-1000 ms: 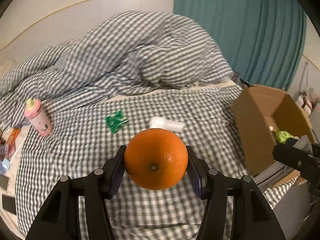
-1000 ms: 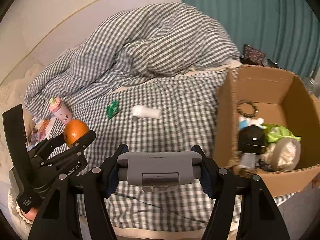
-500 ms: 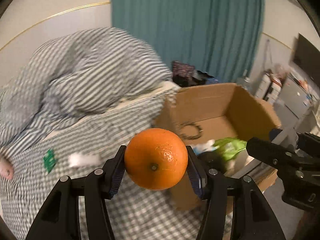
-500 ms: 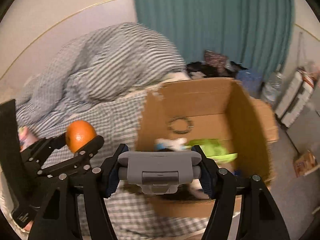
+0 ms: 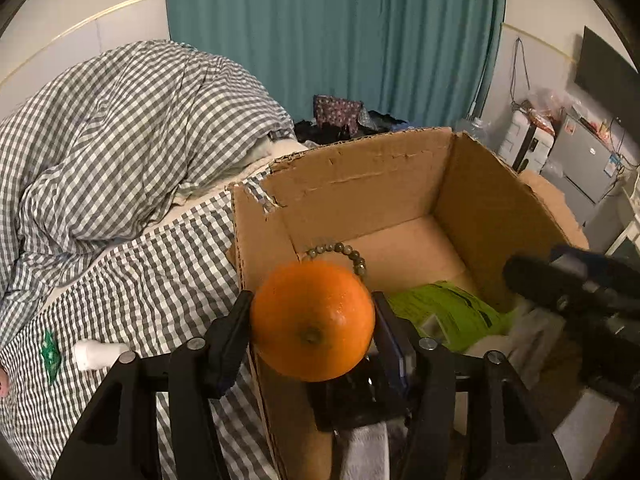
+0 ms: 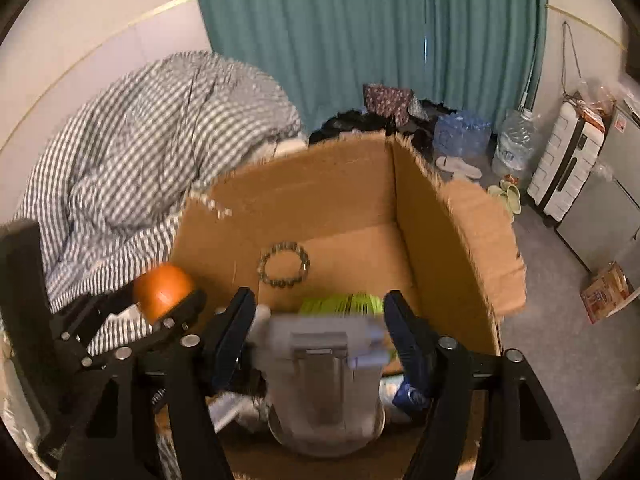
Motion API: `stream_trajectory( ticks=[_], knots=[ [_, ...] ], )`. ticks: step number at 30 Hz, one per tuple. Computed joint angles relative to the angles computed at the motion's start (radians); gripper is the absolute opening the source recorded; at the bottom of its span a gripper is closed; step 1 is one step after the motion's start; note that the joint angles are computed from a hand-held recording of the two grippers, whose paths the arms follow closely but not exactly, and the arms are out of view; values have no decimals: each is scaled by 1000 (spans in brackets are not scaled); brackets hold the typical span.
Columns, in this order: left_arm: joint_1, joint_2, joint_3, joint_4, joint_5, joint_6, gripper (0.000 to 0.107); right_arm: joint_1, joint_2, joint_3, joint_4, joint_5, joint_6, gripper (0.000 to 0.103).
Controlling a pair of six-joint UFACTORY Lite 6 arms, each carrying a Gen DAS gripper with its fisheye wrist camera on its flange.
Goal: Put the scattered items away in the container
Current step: 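Open both tools to drop the orange and clip into the box, then withdraw both tools from the box back over the bed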
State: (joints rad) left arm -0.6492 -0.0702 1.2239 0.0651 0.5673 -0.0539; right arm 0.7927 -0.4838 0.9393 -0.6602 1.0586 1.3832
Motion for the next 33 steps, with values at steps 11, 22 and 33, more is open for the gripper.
stream_trajectory(
  ticks=[11,22,33],
  knots=[
    [141,-109,-39,-92,10,145,99,118,105,117,-62,93,93,81],
    [465,-294,-111,-361,142,500,99,418,313,351,-112,274,228,81],
    [1123,-312,-149,-715,331,1088,103,579,656,651,-100,233,268,85]
  ],
)
